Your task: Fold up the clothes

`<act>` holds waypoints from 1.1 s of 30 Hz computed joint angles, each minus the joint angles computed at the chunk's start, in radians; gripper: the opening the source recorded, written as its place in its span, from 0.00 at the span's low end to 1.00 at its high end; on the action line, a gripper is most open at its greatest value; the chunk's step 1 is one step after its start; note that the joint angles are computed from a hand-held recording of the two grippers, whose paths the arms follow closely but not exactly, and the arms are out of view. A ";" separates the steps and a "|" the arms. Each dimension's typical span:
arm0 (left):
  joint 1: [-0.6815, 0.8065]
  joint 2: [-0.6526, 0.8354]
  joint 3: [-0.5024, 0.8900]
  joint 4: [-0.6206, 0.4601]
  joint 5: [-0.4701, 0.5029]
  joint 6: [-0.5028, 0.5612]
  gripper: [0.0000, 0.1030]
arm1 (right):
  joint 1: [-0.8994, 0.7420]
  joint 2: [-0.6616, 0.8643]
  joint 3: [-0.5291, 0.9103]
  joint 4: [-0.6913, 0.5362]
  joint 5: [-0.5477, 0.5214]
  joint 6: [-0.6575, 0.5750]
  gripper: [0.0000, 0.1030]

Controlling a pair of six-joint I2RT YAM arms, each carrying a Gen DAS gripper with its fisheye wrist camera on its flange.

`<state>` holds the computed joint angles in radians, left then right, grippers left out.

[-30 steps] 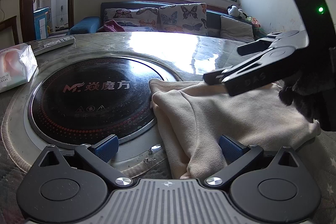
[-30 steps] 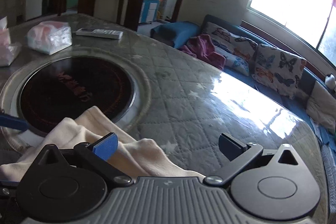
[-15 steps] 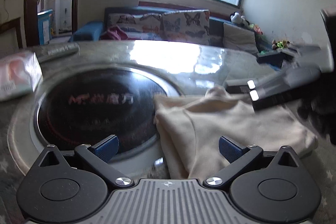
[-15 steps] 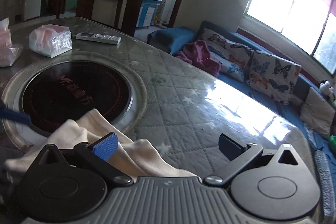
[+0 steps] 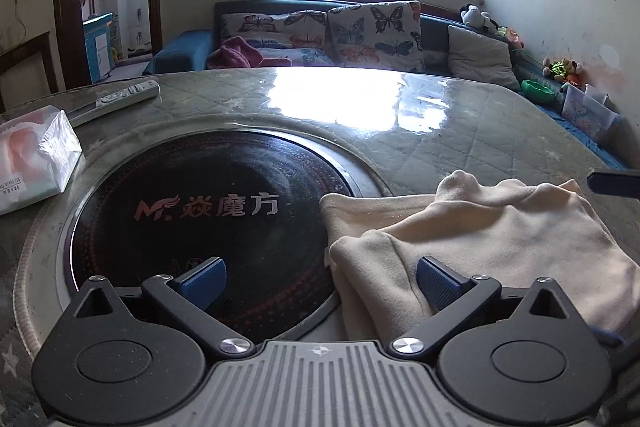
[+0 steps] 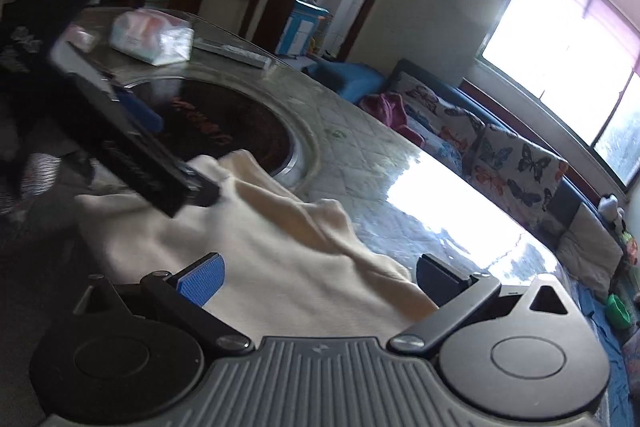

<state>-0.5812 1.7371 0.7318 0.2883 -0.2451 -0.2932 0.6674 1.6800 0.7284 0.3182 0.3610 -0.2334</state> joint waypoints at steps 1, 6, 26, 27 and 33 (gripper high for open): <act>-0.003 -0.005 -0.006 0.003 -0.005 0.001 1.00 | 0.015 -0.012 -0.019 0.015 0.005 -0.002 1.00; -0.055 -0.064 -0.043 0.011 -0.081 0.025 1.00 | 0.075 -0.059 -0.090 0.046 0.056 0.000 1.00; -0.140 -0.097 -0.108 -0.010 -0.099 -0.019 1.00 | -0.157 -0.326 -0.370 -0.027 0.255 0.320 1.00; -0.137 -0.099 -0.106 -0.015 -0.095 -0.025 1.00 | -0.166 -0.344 -0.375 -0.046 0.242 0.329 1.00; -0.134 -0.109 -0.086 -0.071 -0.089 -0.054 1.00 | -0.170 -0.380 -0.387 -0.102 0.308 0.375 1.00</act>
